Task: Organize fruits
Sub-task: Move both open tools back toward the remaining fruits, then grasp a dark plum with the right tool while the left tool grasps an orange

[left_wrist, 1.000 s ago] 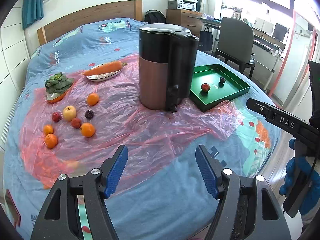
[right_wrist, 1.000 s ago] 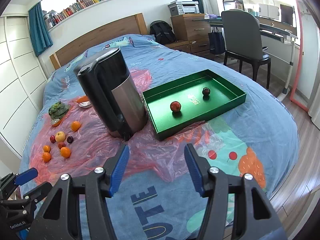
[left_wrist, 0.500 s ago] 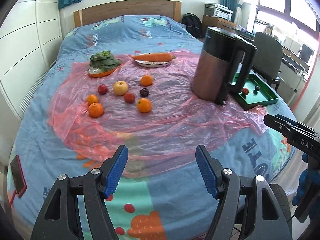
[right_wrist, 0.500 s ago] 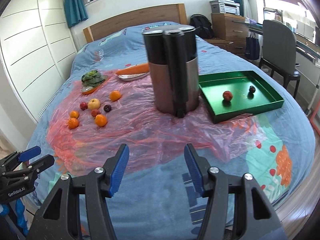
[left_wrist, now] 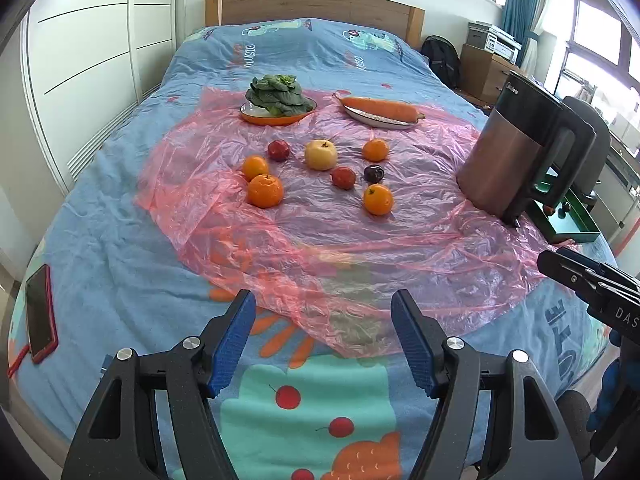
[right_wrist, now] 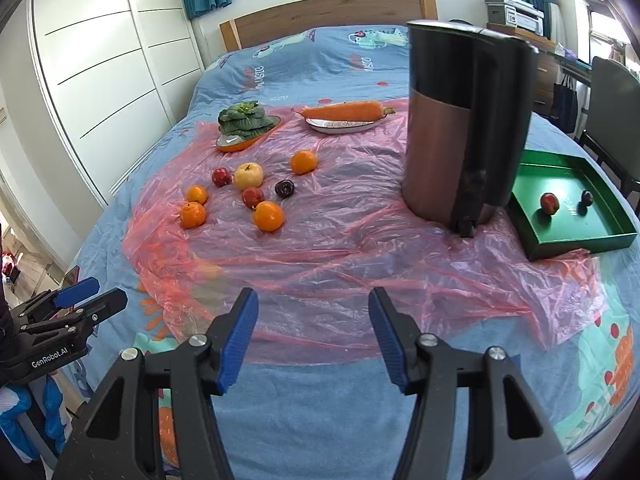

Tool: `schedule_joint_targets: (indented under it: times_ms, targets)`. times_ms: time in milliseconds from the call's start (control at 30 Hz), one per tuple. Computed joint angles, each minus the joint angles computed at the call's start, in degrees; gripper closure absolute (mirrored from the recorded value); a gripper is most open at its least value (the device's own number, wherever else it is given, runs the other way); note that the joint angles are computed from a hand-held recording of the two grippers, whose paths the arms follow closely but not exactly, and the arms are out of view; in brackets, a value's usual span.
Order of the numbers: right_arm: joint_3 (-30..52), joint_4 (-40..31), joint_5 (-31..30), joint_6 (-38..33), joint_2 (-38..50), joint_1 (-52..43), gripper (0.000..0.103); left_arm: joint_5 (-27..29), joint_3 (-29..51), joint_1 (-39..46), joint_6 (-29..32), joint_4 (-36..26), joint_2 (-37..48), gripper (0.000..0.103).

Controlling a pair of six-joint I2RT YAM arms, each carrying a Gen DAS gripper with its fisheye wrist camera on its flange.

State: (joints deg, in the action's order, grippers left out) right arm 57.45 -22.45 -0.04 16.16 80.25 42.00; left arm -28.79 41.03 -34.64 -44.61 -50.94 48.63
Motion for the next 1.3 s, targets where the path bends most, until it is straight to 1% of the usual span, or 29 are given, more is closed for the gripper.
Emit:
schedule_joint_targets:
  times_ms: [200,400,567,667,900,1000,1100,1133,1167,1200,1300]
  targets:
    - [4.5,2.3,-1.2,-0.7,7.9,0.9,0.023,4.7,-2.9,9.4,6.0,5.5,0.8,0.039]
    - [11.1,4.0,-3.4,-1.7,17.4,1.1,0.023,10.2,-4.5,19.8,12.8,12.1,4.2,0.039]
    - [18.3,4.6,-5.4,-1.9,25.7,0.9,0.023,14.2,-4.1,27.2,17.2,16.9,8.5,0.039]
    - [24.2,3.8,-6.5,-3.1,30.8,0.3,0.023,16.1,-3.4,30.8,19.5,20.0,11.7,0.039]
    - [40.8,-0.6,-7.5,-7.5,42.5,-1.8,0.024,19.2,-0.4,36.6,22.0,26.4,20.1,0.039]
    - [49.1,-4.0,-7.8,-9.4,48.1,-2.3,0.028,19.5,1.5,37.5,22.3,28.9,24.5,0.039]
    - [57.3,-7.7,-8.1,-10.7,53.5,-2.8,0.030,19.7,2.8,38.3,22.0,31.1,28.1,0.039]
    - [59.8,-8.8,-8.3,-11.2,55.1,-2.9,0.033,19.7,3.1,38.5,21.9,31.7,29.3,0.039]
    - [62.6,-10.3,-8.5,-11.8,56.9,-3.0,0.038,19.6,3.4,38.7,21.8,32.3,30.4,0.039]
    - [65.2,-11.6,-8.7,-12.2,58.6,-3.0,0.040,19.7,3.7,38.9,21.6,32.8,31.4,0.039]
    - [71.6,-14.6,-9.2,-13.3,62.8,-3.0,0.041,20.0,4.1,39.6,21.6,34.1,33.8,0.039]
